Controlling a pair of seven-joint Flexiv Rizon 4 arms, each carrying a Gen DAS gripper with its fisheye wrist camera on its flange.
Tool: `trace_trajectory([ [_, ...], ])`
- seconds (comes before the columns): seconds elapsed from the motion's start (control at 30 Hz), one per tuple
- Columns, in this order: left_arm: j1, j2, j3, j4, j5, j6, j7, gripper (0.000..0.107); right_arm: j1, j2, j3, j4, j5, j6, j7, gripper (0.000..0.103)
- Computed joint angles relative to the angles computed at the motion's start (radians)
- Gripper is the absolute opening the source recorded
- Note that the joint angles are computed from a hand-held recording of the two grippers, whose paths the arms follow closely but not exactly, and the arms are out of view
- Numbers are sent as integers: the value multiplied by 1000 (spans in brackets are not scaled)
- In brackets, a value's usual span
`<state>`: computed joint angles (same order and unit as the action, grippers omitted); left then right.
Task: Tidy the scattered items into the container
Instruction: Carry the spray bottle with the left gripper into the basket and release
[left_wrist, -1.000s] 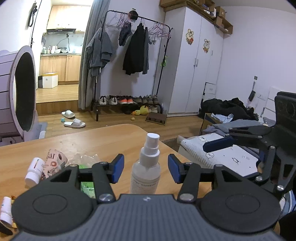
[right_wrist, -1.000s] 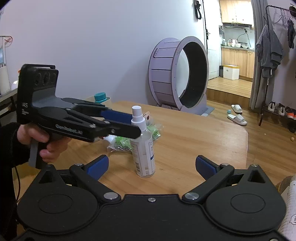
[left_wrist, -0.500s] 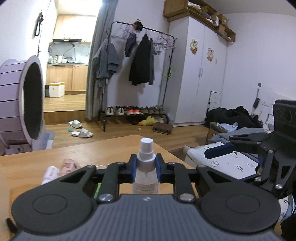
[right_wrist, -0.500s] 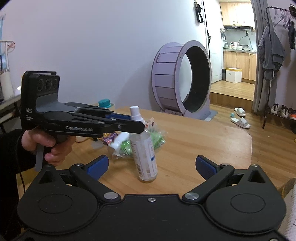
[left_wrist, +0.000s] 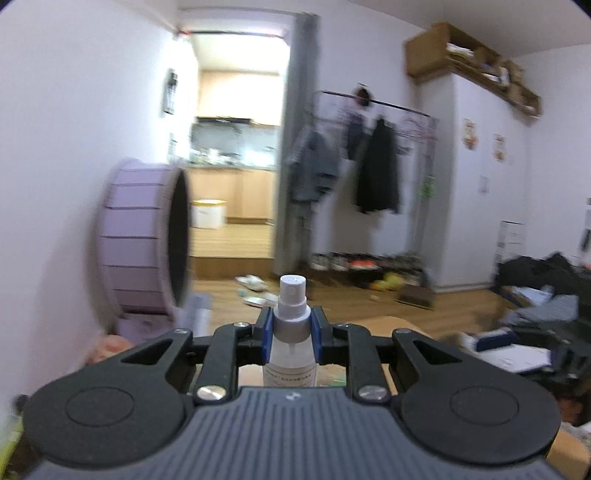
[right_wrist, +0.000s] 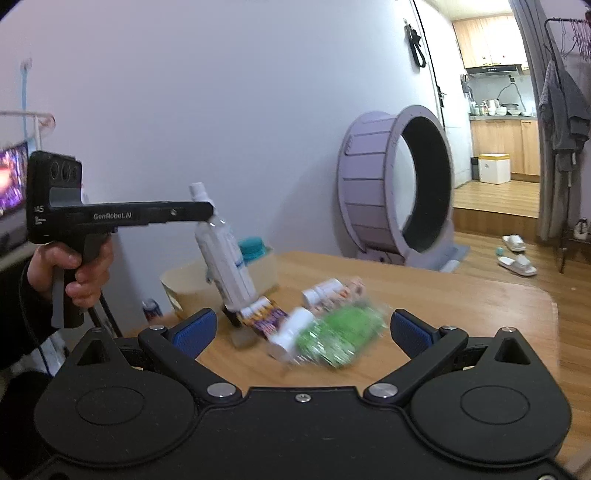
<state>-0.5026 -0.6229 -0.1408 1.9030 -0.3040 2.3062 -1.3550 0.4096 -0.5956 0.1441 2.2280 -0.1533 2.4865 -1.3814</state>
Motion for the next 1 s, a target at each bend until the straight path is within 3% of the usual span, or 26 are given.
trace_trajectory([
  [0.17,-36,19,69,12,-158,24,71,20,25,-33,5,-39,25,27,12,103],
  [0.43,-59,-83,103,-134,-373,-33,220,20,81,-59,-2,-93,62,2,11,103],
  [0.73,-66,-193,117,-274,-474,-37,363,20,105,-70,-14,-116,70,-58,2,103],
  [1.0,-48,-232,100,-305,-522,-73,441,20,118,-72,-17,-128,76,-92,-9,103],
])
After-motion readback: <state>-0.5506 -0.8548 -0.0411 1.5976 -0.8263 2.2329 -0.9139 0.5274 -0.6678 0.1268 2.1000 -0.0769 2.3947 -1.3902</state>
